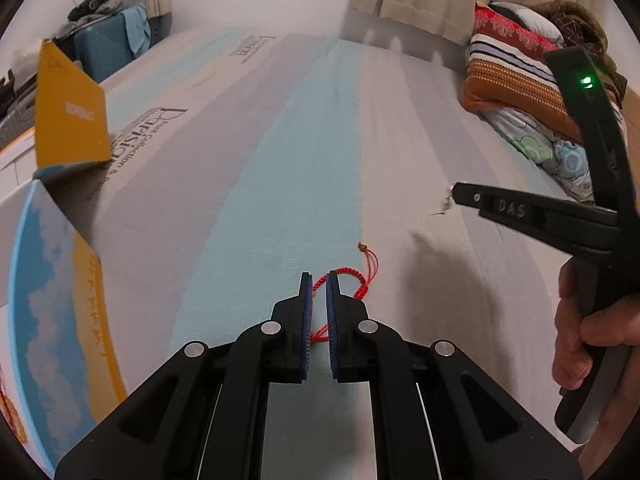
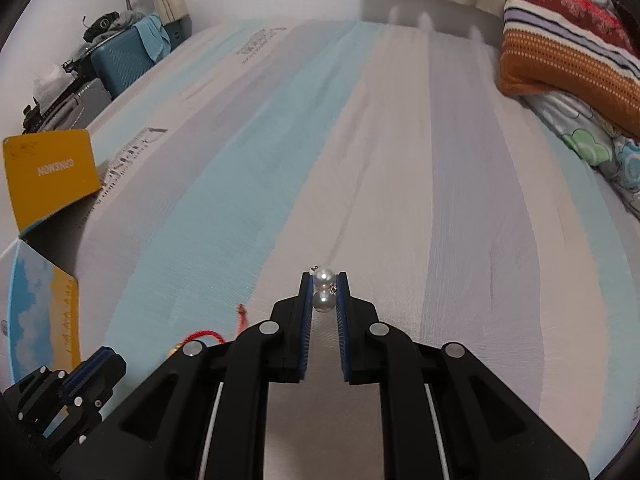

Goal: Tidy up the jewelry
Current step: 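Grasp the red cord bracelet with gold bar in the left tool while the right tool grasps the pearl string, then lift and carry the gold-bar cord bracelet and pearl string over the white box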

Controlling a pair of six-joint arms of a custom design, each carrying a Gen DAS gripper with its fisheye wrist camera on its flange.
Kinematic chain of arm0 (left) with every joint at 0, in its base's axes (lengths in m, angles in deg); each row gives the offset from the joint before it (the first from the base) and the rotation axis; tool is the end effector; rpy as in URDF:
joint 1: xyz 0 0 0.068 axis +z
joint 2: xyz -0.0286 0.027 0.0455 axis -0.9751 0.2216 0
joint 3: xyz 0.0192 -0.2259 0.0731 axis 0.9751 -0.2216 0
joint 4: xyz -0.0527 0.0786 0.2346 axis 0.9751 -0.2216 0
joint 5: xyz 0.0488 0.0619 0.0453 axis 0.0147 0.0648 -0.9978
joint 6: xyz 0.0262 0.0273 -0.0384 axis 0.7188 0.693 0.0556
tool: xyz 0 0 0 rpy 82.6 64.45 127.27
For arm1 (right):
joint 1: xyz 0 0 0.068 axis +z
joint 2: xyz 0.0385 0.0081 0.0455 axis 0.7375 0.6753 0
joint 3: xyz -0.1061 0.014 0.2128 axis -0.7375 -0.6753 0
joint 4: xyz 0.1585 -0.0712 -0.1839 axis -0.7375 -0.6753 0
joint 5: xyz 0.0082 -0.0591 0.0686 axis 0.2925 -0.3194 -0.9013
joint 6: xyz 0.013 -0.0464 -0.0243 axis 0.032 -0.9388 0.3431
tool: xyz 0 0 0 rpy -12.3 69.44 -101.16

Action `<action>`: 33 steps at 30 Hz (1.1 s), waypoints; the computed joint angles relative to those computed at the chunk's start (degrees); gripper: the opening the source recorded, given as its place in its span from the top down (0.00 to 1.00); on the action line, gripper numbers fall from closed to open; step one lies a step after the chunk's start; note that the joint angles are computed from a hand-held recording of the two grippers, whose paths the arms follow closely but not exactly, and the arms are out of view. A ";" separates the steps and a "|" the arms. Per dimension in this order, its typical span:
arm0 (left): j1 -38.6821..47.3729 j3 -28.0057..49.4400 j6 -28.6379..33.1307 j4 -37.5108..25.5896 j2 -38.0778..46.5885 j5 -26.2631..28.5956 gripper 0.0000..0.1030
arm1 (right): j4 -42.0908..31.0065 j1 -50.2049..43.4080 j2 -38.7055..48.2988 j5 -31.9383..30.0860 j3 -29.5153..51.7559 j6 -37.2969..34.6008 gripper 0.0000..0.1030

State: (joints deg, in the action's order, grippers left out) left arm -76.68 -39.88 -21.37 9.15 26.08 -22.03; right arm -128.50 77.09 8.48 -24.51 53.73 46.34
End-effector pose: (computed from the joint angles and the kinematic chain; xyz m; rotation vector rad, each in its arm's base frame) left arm 0.1644 -0.0054 0.2233 0.1113 2.4824 -0.2249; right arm 0.2402 0.1270 0.2282 -0.0071 2.5380 0.0819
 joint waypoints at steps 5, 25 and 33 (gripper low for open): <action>1.61 -2.55 2.72 2.72 1.27 1.06 0.87 | -1.30 2.92 -0.95 2.28 0.91 1.26 0.90; -5.35 -11.08 1.85 19.03 11.24 -7.42 0.48 | 8.06 -1.77 1.19 -4.32 -6.71 -0.72 0.89; -3.82 -10.07 1.74 19.35 14.52 -6.26 0.93 | 7.18 -2.48 -1.37 -5.32 -6.93 -1.31 0.90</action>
State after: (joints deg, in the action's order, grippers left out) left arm -80.50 -49.95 -19.63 28.50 40.60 -28.29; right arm -121.32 74.61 7.12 -29.83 46.80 45.03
